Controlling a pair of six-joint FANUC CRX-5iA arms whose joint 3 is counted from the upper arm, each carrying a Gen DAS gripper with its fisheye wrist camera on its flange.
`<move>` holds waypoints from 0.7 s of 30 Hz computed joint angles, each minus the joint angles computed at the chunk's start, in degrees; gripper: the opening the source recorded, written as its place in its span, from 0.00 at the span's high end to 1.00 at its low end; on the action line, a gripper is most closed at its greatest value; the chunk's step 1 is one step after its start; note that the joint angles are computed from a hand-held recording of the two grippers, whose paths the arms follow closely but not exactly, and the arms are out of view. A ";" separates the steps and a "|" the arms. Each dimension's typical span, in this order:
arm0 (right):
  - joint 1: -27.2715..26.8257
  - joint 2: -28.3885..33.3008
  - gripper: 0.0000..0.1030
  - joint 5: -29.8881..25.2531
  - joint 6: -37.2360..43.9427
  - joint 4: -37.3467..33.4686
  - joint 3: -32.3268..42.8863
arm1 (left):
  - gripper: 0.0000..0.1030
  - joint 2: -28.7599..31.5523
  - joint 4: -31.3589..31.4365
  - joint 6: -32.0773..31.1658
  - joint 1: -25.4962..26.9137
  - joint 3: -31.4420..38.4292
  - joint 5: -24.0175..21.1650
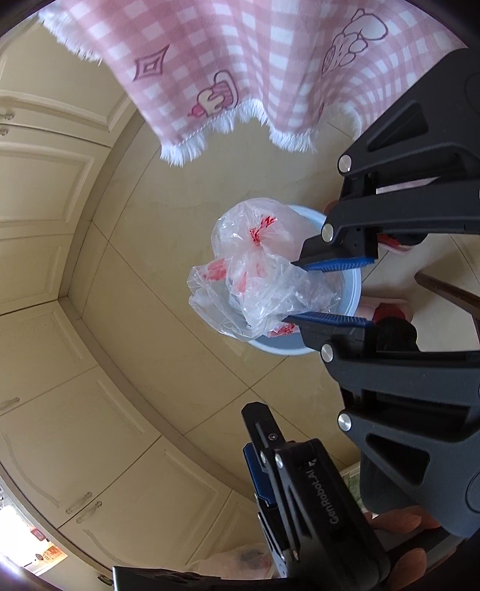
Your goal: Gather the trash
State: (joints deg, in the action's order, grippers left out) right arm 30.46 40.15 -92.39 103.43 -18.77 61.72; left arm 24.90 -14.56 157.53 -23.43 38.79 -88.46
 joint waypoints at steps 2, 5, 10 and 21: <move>0.11 0.79 0.79 -0.47 0.03 -0.25 1.24 | 0.52 -0.57 -0.15 0.53 0.06 -0.64 0.26; 0.63 1.25 0.77 -1.06 -0.71 -0.27 2.24 | 0.51 -1.41 -0.48 0.96 0.16 -1.51 0.52; 1.70 -0.35 0.62 0.94 -1.30 0.75 -0.10 | 0.50 -2.00 -1.32 1.59 -0.21 -1.43 0.24; 1.58 -6.51 0.54 5.44 0.14 2.48 -4.53 | 0.47 -1.86 -5.65 1.69 -3.59 4.35 -3.08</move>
